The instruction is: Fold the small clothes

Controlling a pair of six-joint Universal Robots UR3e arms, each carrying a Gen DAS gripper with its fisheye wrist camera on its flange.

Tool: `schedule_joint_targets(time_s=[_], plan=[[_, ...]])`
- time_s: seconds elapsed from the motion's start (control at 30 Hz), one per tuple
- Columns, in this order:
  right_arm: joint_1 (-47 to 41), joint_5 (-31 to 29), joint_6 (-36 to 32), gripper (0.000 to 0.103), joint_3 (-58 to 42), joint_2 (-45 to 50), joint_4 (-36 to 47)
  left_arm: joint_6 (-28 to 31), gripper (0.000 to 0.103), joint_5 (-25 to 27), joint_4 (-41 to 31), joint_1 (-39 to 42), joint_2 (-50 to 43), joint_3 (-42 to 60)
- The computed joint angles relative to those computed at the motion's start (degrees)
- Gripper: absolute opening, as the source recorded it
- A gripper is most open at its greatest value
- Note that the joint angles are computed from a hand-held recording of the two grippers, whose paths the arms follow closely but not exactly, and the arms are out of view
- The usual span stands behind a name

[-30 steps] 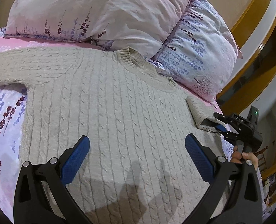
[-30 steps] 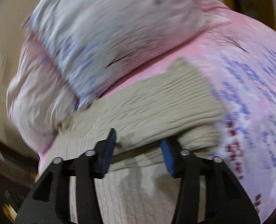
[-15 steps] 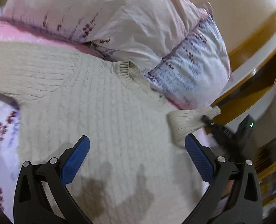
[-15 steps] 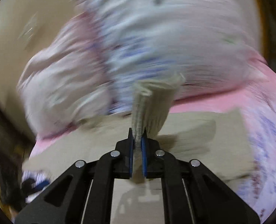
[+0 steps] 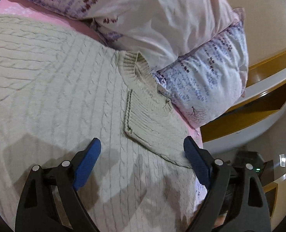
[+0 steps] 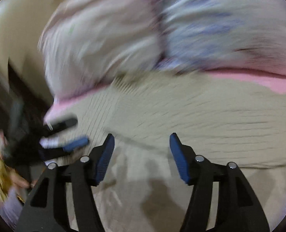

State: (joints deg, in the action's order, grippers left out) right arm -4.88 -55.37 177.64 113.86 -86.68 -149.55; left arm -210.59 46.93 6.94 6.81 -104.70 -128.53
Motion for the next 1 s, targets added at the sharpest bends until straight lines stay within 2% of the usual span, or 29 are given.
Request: schedule_joint_targets(time_s=[0.07, 0.2, 0.37, 0.4, 0.43, 0.5, 0.63, 0.83, 0.93, 1.0], plan=[[-6.25, 2.06, 0.59, 0.062, 3.11, -4.49, 0.60, -1.05, 0.081, 0.52, -1.31, -1.73, -2.61, 3.72], [-18.71, 4.06, 0.31, 0.063, 5.12, -9.91, 4.37, -1.94, 0.069, 7.73, -7.48, -6.74, -6.80, 13.58], [-28.03, 5.14, -3.19, 0.064, 8.44, -14.36, 7.96, -1.87, 0.051, 12.41, -13.90, -9.77, -10.15, 20.78], [-29.14, 4.52, -3.57, 0.064, 8.52, -14.54, 8.31, -1.60, 0.039, 13.48, -14.79, -10.30, -10.58, 22.01], [-30.10, 4.24, -3.79, 0.064, 8.54, -14.71, 9.03, -1.54, 0.008, 12.39, -13.86, -9.95, -11.14, 22.07], [-30.58, 4.10, -3.44, 0.064, 8.01, -11.71, 7.24, -1.54, 0.006, 8.69, -11.31, -8.74, -12.49, 21.85], [-31.49, 4.56, -4.29, 0.064, 7.50, -9.71, 8.77, 1.18, 0.006, 8.14, -9.85, -7.06, -9.54, 19.80], [-29.78, 2.51, -3.40, 0.063, 6.92, -6.65, 6.36, 2.70, 0.006, 8.79, -8.72, -2.58, -3.93, 15.08], [-27.53, 0.12, -3.13, 0.055, 4.83, -2.83, 5.75, 3.31, 0.006, 9.29, -9.43, -0.47, -2.86, 13.37], [-26.46, -0.87, -2.80, 0.054, 3.80, -0.51, 5.32, 2.95, 0.006, 9.49, -8.77, 0.86, -2.80, 12.12]])
